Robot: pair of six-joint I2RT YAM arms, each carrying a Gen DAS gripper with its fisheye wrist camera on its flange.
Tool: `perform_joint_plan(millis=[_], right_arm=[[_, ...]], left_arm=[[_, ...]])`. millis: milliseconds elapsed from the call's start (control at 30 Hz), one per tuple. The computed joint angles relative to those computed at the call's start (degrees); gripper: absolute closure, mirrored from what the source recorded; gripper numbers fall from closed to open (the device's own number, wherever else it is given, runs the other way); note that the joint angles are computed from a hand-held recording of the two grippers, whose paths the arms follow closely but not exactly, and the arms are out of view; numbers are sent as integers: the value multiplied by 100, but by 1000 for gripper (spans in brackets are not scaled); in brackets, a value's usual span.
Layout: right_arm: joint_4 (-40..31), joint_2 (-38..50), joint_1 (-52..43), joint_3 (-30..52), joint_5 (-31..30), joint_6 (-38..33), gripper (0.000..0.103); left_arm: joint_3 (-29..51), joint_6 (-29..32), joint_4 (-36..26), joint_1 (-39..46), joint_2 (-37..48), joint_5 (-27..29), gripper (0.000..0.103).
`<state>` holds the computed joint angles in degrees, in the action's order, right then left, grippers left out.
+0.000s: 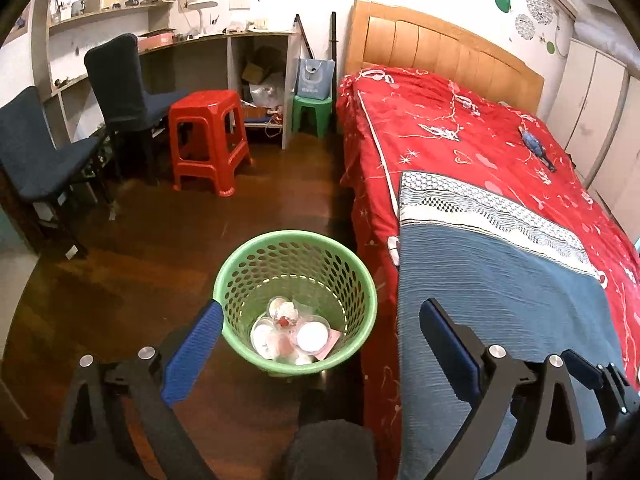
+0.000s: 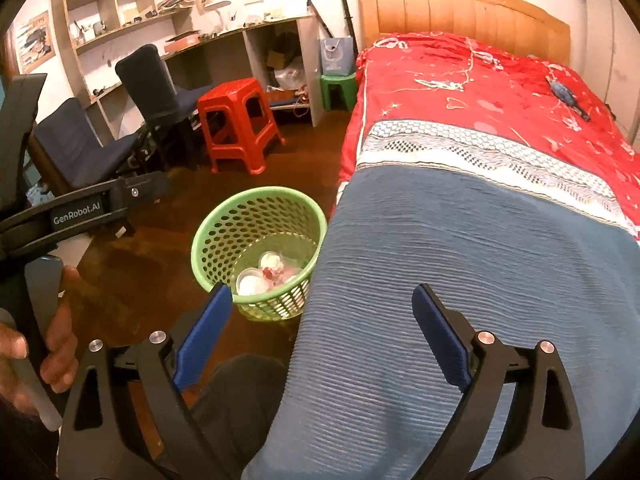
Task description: Collect trash
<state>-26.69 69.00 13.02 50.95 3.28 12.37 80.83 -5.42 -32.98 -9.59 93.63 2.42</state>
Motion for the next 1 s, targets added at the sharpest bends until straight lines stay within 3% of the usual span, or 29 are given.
perform_joint_plan(millis=[1000], right_arm=[[125, -751, -118, -368, 104, 77, 10]], left_arm=[[-499, -55, 368, -426, -754, -662, 7]])
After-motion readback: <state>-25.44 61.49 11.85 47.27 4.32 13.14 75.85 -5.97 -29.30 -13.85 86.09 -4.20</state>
